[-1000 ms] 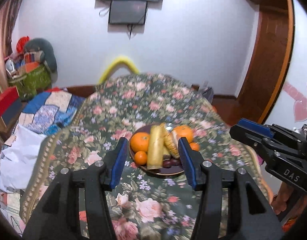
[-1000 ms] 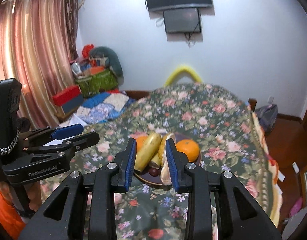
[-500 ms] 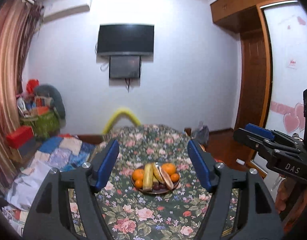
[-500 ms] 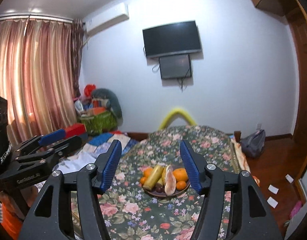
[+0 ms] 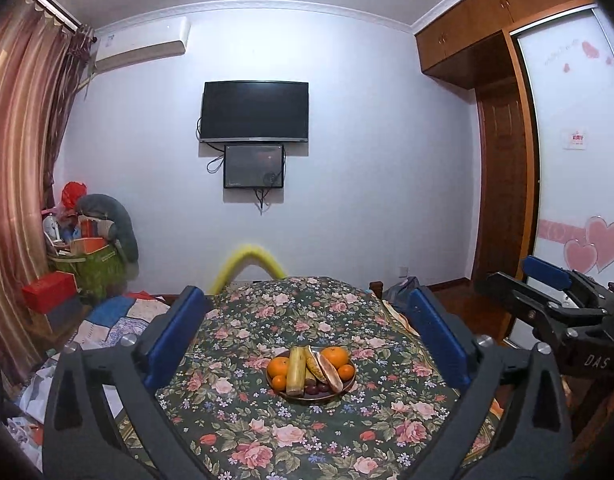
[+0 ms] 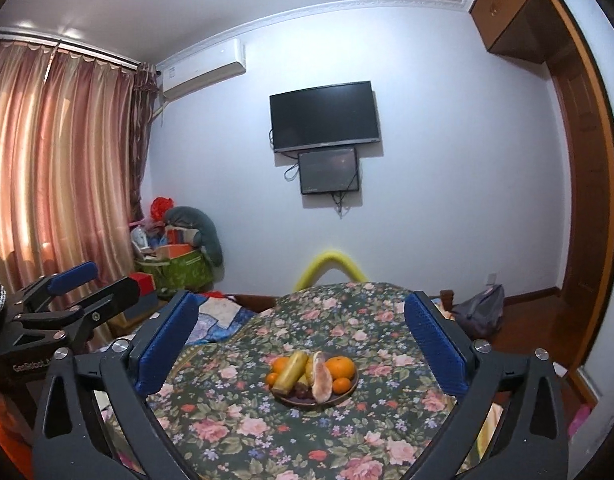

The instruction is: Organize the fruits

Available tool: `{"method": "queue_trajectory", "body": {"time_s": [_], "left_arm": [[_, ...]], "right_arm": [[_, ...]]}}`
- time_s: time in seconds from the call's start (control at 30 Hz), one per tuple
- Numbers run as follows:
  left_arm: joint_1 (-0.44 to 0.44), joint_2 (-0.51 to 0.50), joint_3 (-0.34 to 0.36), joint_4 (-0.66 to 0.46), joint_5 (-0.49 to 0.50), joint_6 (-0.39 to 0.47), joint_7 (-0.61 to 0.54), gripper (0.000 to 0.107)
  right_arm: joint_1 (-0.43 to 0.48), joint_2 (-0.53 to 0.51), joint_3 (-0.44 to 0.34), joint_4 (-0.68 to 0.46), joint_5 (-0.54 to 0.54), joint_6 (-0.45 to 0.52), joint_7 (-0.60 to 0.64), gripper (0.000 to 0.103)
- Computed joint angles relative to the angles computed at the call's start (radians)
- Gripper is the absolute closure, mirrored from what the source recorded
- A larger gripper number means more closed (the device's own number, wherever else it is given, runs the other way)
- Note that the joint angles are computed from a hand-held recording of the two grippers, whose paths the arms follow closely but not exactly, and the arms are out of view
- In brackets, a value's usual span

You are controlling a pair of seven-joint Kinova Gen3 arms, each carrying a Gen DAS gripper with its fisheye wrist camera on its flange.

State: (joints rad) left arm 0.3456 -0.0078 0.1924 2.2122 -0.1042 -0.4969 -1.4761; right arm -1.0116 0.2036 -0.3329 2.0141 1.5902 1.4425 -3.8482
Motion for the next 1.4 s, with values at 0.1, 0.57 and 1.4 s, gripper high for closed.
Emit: {"method": "queue_trajectory", "body": {"time_s": [0.1,0.57,1.4], "left_arm": [[-0.003,-0.003,-0.002,0.002,-0.015,0.004,0.017,0.005],[-0.008,0.013,-0.003,-0.005,-0.047,0.011,0.053,0.005],[-0.024,0.017,-0.008,-0.026,-0.153,0.04,0.159,0.005]], "right_arm": [[-0.013,0.004,-0.003,-0.003,-0.014,0.025,0.01,0.0],[-0.028,0.009,-0.003,-0.006,-0.033,0.041,0.013,0.0],[-0.02,-0.009,-0.011,0.001,-0.045,0.033,0.016,0.0]]}}
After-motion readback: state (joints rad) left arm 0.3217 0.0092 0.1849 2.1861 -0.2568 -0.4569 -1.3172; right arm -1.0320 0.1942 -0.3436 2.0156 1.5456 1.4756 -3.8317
